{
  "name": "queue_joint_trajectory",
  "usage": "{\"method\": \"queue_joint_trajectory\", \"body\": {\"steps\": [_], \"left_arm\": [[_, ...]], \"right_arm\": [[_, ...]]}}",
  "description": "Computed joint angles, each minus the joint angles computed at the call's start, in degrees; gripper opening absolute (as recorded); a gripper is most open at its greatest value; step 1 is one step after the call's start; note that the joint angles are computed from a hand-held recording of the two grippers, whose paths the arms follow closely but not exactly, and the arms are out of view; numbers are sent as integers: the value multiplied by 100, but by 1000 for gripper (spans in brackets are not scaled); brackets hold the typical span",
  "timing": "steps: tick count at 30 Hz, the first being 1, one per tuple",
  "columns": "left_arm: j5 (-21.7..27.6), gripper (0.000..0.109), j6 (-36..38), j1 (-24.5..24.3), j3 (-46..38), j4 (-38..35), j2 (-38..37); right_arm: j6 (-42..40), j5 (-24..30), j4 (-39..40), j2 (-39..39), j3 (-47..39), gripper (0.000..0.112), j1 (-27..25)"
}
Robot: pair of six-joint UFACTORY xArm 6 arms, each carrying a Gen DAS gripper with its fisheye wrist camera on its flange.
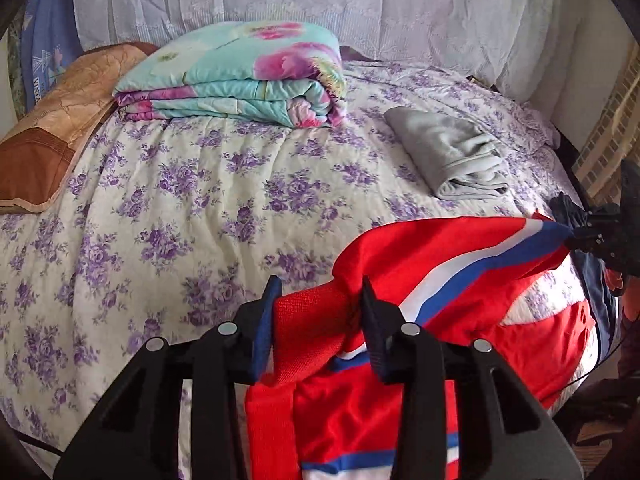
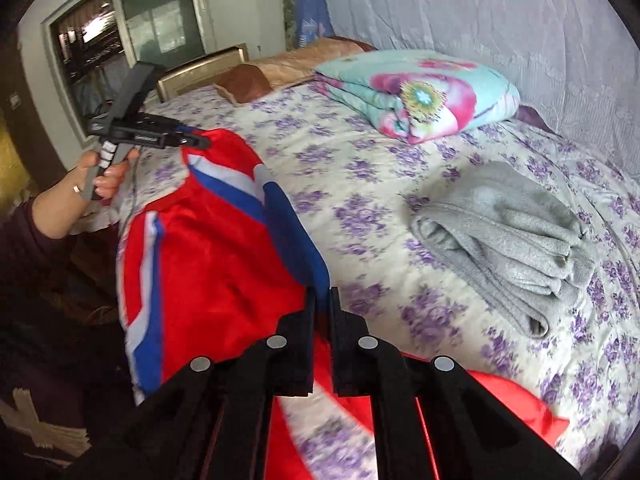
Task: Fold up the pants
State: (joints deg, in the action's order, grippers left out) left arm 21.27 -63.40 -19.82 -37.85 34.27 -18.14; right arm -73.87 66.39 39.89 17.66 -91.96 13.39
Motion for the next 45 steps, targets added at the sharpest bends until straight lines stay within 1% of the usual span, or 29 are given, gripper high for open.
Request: {"method": "queue_joint_trajectory", "body": {"steps": [4,6,7,8,9,11,12,14,15,16,18,20,22,24,27,29,30,31,32,33,34,36,37,38,39,40,42,44,45], "left_arm": [[469,39,-978,-785,794,442,-952],[703,40,-1464,-1209,1168,535,-1214],[735,43,-1742,-1380,1365,618,-1300],[641,43,-2014,-1497,1591,662,-1371],[537,47,-2260,-1578,1788,687,-1409],[276,52,-2968,-1630,2180,870,-1587],[10,54,-3291,-1571,2403,972,-1750],[-298,64,-4077,-1487,2709,1416,-2133],[-280,68,-4421,-1507,2779,1649,-2331],[-225,69,-4749,-1548,2807,1861,-2505],[-327,70,-5276,-1490,2776,2280,-2670],[-210,73,-5499,-1527,2580,2334,-2536],[-269,73,-5697,-1457,2334,2357,-2186],[-285,73,-5799,-1448,2074,2277,-1756],[-210,72,-5607,-1497,1845,1881,-1384],[-262,68,-5509,-1491,1793,1638,-1271],[-190,62,-5253,-1529,1767,1265,-1216],[-280,56,-4988,-1506,1823,854,-1199],[-610,53,-4945,-1422,1936,631,-1171],[-841,52,-4993,-1372,2014,583,-1153],[-995,52,-5160,-1351,2041,714,-1124],[-1094,52,-5706,-1366,1953,1171,-1052],[-1022,53,-5812,-1398,1851,1338,-1012],[-755,54,-5708,-1484,1730,1265,-981],[-667,60,-5701,-1462,1665,1251,-933],[-799,64,-5831,-1319,1681,1346,-885],[-1130,62,-6255,-956,1761,1674,-782],[-1288,43,-6582,-712,1772,2051,-709],[-1325,25,-6676,-633,1738,2265,-683]], "right_arm": [[-589,207,92,-1630,2129,7,-128],[-712,282,45,-2162,3055,7,-138],[-775,152,1,-2374,3492,7,-108],[-811,-44,-29,-2544,3884,7,-66],[-822,-245,-22,-2660,4187,7,-26],[-781,-390,121,-2681,4433,7,-41],[-801,-410,244,-2678,4467,7,-82],[-792,-294,422,-2710,4460,7,-187],[-804,-290,474,-2752,4476,7,-214],[-795,-274,500,-2817,4503,7,-234],[-792,-344,493,-2903,4557,7,-221],[-747,-466,478,-2848,4523,7,-156],[-744,-593,546,-2774,4576,7,-112],[-684,-560,606,-2730,4559,7,-143],[-710,-613,732,-2716,4653,7,-130],[-707,-618,746,-2721,4674,7,-143],[-711,-627,748,-2720,4681,7,-142],[-717,-631,752,-2731,4693,7,-142],[-712,-626,750,-2730,4691,7,-144],[-708,-620,748,-2727,4684,7,-144],[-718,-608,754,-2717,4675,7,-149],[-713,-570,764,-2672,4643,8,-166],[-700,-556,766,-2643,4624,8,-169],[-693,-554,769,-2626,4615,8,-168],[-688,-549,775,-2615,4609,8,-167],[-686,-553,784,-2612,4609,8,-164],[-703,-590,802,-2641,4642,8,-155],[-738,-629,843,-2690,4696,8,-160],[-747,-649,877,-2718,4722,7,-164]]}}
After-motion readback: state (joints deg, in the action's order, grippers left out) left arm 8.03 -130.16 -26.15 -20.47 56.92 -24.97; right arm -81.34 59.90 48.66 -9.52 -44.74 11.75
